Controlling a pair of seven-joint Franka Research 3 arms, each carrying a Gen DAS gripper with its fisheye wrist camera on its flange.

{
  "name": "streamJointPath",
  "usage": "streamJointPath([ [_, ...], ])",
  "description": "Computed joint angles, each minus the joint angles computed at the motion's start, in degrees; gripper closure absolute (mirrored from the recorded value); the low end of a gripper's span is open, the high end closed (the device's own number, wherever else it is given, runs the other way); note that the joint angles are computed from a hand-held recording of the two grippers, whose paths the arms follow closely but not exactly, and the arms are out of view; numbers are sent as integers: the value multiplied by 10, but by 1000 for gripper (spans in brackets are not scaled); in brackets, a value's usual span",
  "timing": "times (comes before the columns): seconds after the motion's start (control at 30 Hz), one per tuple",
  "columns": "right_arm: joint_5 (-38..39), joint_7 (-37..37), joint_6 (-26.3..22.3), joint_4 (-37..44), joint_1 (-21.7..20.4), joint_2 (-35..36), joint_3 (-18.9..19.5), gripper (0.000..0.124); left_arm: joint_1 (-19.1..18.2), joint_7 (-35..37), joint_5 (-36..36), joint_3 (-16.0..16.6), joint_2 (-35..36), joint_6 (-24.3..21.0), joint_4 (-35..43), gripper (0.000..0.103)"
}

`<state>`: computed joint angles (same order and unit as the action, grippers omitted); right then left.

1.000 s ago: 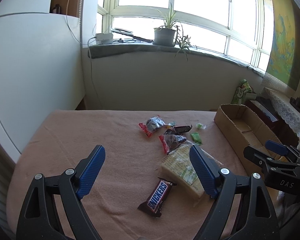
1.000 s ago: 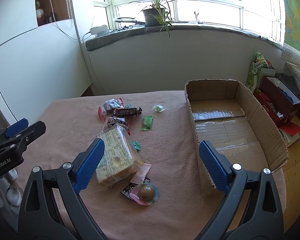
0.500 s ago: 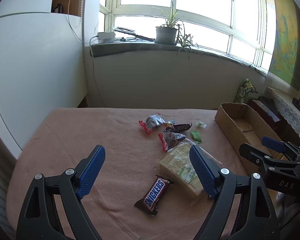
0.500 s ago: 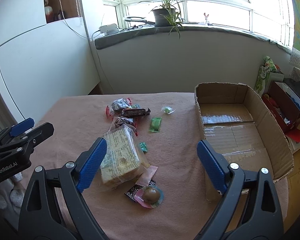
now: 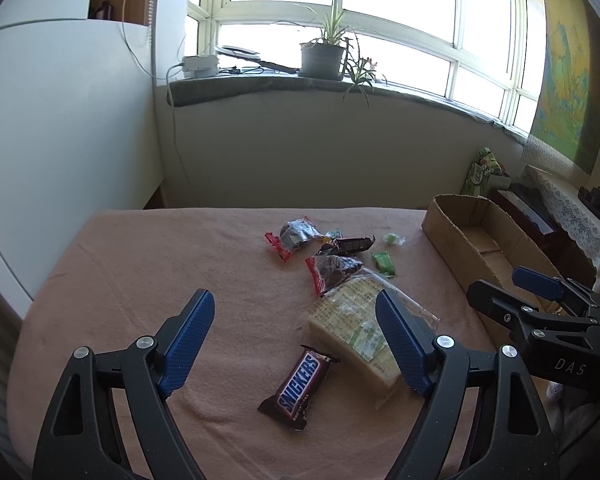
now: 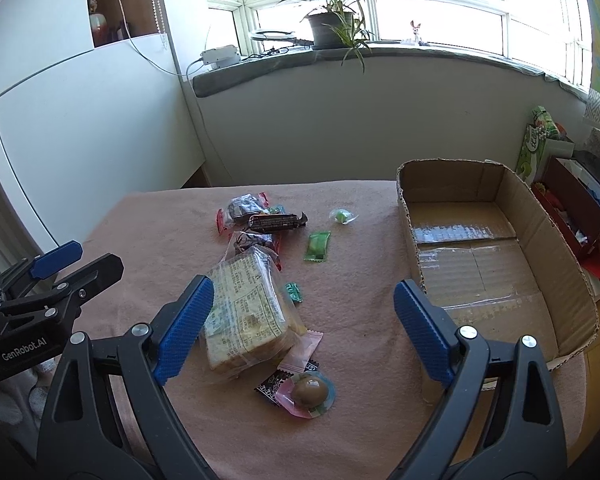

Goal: Organize snacks
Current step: 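Move both grippers toward the wrapped bread loaf, then grasp the wrapped bread loaf with the right gripper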

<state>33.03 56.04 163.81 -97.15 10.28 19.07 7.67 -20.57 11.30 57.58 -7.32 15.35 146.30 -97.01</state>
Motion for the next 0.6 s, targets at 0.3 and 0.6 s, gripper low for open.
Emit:
streamJointPath([
  [0.3, 11, -22, -20, 17, -7, 12, 5, 30, -2, 18, -18, 0, 15, 5, 13, 22],
  [0.6, 31, -41, -75, 50, -17, 32, 12, 41, 11, 26, -55, 1, 9, 46, -10, 22],
])
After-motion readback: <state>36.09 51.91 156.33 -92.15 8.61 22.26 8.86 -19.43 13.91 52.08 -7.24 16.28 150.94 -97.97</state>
